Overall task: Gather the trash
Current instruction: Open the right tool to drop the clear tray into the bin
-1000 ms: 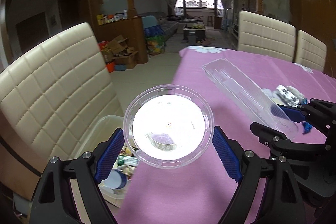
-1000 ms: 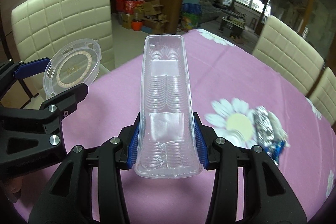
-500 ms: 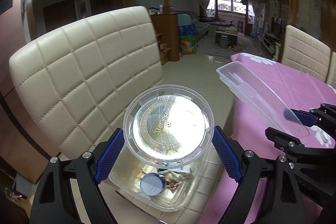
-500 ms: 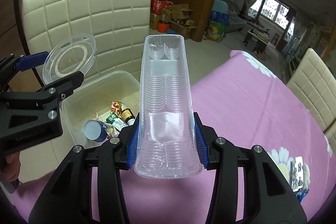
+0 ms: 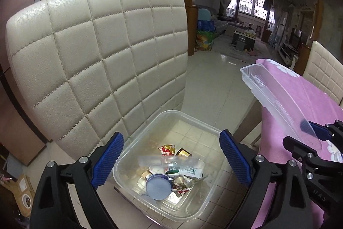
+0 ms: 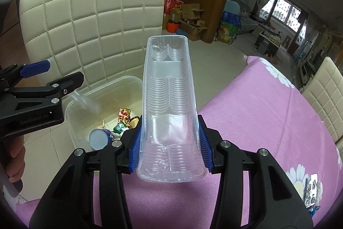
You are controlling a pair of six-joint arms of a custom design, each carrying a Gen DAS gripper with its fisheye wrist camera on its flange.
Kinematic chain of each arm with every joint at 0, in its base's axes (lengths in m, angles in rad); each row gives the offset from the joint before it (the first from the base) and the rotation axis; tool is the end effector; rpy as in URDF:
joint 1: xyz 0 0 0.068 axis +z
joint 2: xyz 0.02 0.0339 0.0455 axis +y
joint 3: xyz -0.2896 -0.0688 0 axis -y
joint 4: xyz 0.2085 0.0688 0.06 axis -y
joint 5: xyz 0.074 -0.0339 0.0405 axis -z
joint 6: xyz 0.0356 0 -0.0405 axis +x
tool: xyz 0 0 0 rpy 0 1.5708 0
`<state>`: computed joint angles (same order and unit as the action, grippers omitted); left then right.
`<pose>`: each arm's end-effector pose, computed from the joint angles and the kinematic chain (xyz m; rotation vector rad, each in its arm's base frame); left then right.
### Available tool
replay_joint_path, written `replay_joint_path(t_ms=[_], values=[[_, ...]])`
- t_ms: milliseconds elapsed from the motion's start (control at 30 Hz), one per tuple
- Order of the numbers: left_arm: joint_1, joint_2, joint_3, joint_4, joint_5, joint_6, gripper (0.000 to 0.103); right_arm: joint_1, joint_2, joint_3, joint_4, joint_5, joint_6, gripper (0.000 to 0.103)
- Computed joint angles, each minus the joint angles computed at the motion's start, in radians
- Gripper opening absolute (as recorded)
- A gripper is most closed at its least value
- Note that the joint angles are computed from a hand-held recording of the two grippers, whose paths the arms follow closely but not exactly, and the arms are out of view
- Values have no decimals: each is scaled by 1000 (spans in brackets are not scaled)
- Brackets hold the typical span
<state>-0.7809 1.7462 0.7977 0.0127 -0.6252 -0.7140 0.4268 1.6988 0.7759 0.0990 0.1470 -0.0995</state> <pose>0.2291 -0.1977 0.1814 -0.1650 2.2763 0.0310 0.2797 0.1214 0.1905 -0.5533 2.3181 -0.0210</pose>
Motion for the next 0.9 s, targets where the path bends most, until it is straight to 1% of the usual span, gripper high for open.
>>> replay_joint_path(t_ms=[367, 700, 800, 900], values=[[6, 12, -36, 0, -4, -28, 89, 48, 65, 29, 2, -2, 10, 49], [6, -18, -71, -17, -16, -58, 89, 97, 84, 58, -12, 7, 14, 51], [7, -29, -81, -24, -25, -62, 89, 106, 94, 71, -12, 7, 13, 53], [9, -39, -94, -27, -28, -67, 89, 111, 104, 80, 0, 5, 12, 61]])
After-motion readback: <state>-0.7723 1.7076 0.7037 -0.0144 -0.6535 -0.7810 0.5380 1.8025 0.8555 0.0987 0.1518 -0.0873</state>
